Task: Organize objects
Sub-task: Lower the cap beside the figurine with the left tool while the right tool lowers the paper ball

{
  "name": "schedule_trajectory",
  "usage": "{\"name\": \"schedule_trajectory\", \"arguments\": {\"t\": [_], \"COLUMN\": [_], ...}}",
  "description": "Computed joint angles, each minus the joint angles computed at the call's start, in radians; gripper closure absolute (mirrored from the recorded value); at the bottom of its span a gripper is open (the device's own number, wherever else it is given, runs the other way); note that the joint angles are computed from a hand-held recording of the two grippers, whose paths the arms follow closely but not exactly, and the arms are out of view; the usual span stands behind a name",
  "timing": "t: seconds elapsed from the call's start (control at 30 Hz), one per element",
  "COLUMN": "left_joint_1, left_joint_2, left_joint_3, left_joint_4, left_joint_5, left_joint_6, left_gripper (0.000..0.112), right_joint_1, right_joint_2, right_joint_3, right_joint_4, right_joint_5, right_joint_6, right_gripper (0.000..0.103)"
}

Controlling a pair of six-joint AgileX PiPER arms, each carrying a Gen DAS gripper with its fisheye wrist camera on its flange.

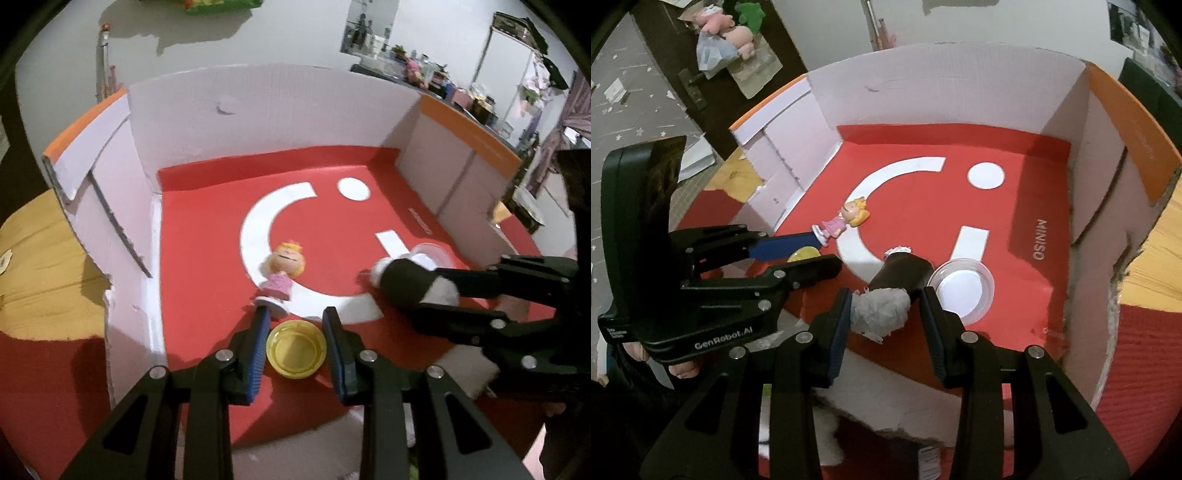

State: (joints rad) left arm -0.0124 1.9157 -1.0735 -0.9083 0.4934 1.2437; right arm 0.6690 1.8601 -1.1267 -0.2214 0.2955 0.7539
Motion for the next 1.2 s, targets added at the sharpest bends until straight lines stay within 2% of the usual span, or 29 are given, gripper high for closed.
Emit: {"name": "schedule_trajectory", "arguments": {"t": [0.27, 0.43, 0.53, 0.97, 1.0, 1.07, 1.2], "left_joint_1": [-0.013, -0.013, -0.013, -0.005, -0.005, -0.005, -0.008], "left_joint_2": [-0.007, -0.005, -0.002, 0.004, 0.004, 0.003, -0.005], "left_joint_3": [0.035, 0.039, 0.036, 0.024, 0.023, 0.024, 0.036], "left_joint_4": [-0.094, -0.122, -0.125, -0.126, -0.124, -0.129, -0.146], "left_joint_5": [-0.071, -0.076, -0.075, -0.056, -0.056, -0.056, -0.056], "left_joint_6": [0.088, 0.111, 0.111, 0.100, 0.098, 0.104, 0.127], "left_gripper": [0.081, 0.081, 0.081, 0.080, 0.079, 0.069, 0.063], "right_joint_1": [0.019, 0.020, 0.033, 0.041, 0.040, 0.041, 0.044], "right_joint_2": [0.009, 0.031, 0.031, 0.020, 0.016, 0.013, 0.002], "right_joint_3": [-0.007, -0.003, 0.001, 0.018, 0.023, 0.023, 0.034], "right_joint_4": [-0.166, -0.185, -0.269, -0.330, -0.329, -0.331, -0.343], "right_joint_5": [0.019, 0.009, 0.019, 0.007, 0.000, 0.000, -0.008], "right_joint_6": [0.166, 0.195, 0.276, 0.337, 0.337, 0.338, 0.352], "right_gripper": [0.067, 0.067, 0.067, 0.065, 0.065, 0.065, 0.061]}}
